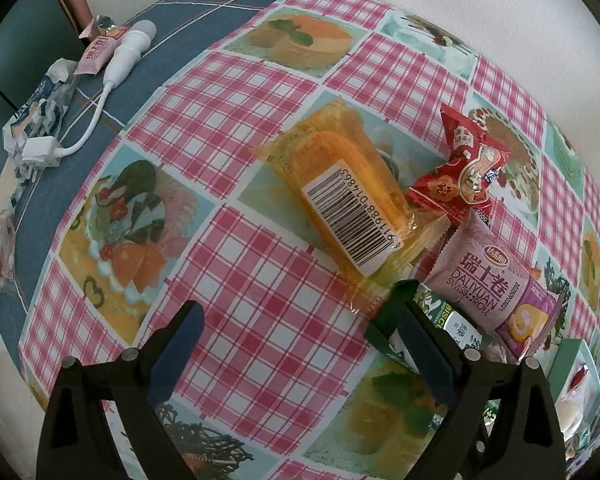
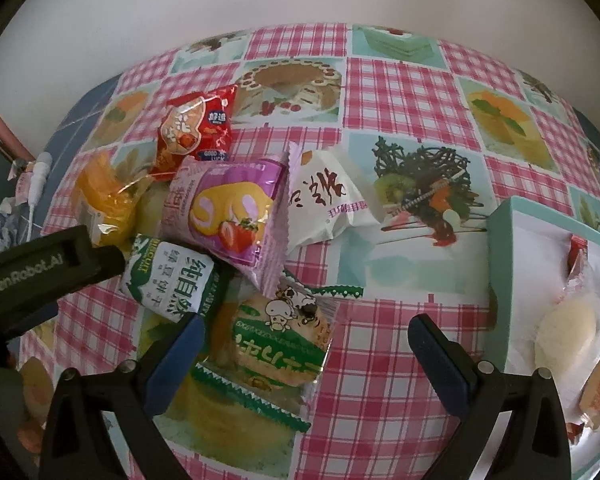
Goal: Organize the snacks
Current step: 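Grasp the green BISCUIT pack with the left tool while the right tool grasps the round green-wrapped cake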
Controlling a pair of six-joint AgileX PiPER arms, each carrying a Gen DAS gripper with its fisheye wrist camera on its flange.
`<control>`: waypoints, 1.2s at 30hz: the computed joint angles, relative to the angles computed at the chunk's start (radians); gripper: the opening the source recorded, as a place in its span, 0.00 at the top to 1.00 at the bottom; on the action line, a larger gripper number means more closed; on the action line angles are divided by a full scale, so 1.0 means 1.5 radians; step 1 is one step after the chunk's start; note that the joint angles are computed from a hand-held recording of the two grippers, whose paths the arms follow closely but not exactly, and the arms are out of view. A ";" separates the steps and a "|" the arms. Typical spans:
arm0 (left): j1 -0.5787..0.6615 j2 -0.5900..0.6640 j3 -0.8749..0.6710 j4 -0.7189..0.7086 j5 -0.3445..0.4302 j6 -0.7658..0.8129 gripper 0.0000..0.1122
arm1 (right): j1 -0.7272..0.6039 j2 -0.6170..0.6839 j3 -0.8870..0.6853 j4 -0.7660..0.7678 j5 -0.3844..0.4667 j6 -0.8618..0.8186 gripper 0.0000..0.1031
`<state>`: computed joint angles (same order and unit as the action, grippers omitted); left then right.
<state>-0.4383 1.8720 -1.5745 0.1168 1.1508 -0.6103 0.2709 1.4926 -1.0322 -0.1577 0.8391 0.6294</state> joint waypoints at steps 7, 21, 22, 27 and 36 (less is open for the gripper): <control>0.000 -0.001 -0.006 -0.005 0.001 0.010 0.14 | 0.013 0.021 0.002 -0.022 0.000 0.015 0.00; -0.053 0.015 -0.050 -0.043 -0.004 0.084 0.14 | -0.012 0.017 0.015 -0.052 0.014 0.020 0.06; -0.059 0.017 -0.053 -0.046 -0.006 0.091 0.14 | -0.016 0.014 0.016 -0.053 0.016 0.020 0.07; -0.085 0.030 -0.066 -0.056 -0.014 0.120 0.14 | -0.026 0.007 0.020 -0.051 0.015 0.010 0.12; -0.091 0.066 -0.083 -0.053 -0.009 0.152 0.14 | -0.048 -0.013 0.031 -0.051 0.019 0.001 0.17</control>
<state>-0.5744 1.9706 -1.6987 0.0365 1.1373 -0.3816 0.1995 1.4731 -0.9853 -0.2347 0.8669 0.6303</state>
